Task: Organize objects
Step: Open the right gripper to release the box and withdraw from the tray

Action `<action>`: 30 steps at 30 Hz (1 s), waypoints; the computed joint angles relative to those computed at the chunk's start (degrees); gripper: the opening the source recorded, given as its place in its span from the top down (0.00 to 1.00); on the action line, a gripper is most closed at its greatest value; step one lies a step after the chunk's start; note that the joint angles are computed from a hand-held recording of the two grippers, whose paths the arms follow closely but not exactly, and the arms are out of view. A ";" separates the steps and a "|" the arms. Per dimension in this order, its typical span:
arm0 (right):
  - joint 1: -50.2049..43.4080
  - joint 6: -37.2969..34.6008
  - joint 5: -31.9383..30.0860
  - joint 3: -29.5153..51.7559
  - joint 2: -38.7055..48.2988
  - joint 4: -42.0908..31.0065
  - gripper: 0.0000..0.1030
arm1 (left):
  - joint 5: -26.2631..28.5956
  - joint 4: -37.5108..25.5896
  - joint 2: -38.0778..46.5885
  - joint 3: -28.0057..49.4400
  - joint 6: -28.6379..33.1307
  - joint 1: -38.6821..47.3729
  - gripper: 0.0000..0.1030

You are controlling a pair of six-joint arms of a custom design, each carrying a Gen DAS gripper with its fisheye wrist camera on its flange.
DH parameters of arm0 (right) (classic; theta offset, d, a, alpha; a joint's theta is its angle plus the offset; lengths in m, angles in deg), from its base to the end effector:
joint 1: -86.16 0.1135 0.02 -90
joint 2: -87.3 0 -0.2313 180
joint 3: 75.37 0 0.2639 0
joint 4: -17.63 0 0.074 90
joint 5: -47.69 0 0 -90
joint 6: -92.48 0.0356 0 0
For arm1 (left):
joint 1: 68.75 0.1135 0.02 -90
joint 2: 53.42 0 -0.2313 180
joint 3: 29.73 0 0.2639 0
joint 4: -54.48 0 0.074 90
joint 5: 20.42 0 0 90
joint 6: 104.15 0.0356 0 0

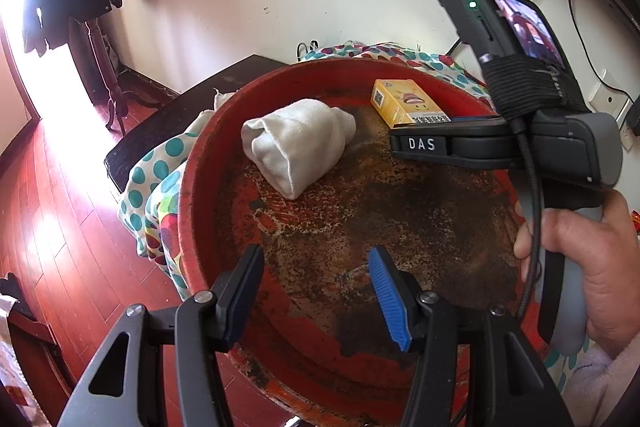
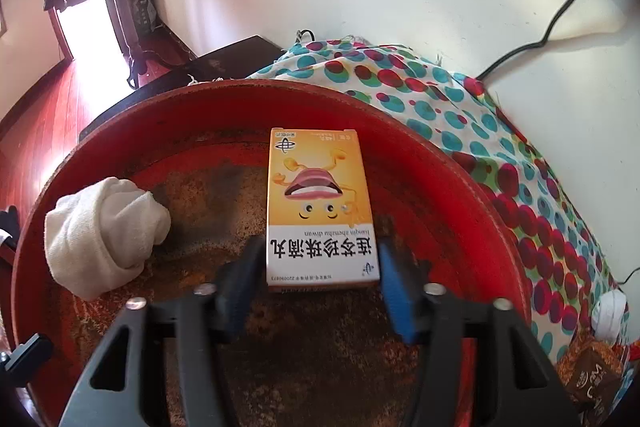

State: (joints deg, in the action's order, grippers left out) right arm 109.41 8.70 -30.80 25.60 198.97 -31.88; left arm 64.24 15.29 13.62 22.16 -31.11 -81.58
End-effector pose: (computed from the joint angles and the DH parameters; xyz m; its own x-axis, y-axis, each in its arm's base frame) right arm 0.3876 0.1588 0.1850 -0.8247 -0.2388 -0.5127 -0.2076 0.9710 -0.1183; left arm 0.2428 -0.0519 0.1686 -0.8068 -0.1141 -0.5797 -0.0702 0.9927 -0.0977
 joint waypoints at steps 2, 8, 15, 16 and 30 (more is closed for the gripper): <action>-0.01 -0.17 0.25 -2.23 -2.13 0.64 0.35 | 0.09 0.19 0.18 0.00 0.22 0.02 0.45; -0.98 0.85 -1.15 -13.79 -15.30 1.88 0.35 | -0.62 0.96 -1.07 -0.53 1.01 -1.12 0.45; -5.53 0.74 -2.92 -32.62 -43.47 -2.35 0.34 | -3.21 1.68 -2.99 -1.59 1.61 -5.42 0.45; -6.83 0.49 -3.43 -35.06 -48.01 -3.64 0.34 | -3.85 1.61 -3.11 -1.43 1.64 -6.25 0.45; -76.74 -39.53 -35.94 -48.27 -77.26 -25.52 0.24 | -9.29 2.86 -7.49 -2.41 4.57 -24.68 0.45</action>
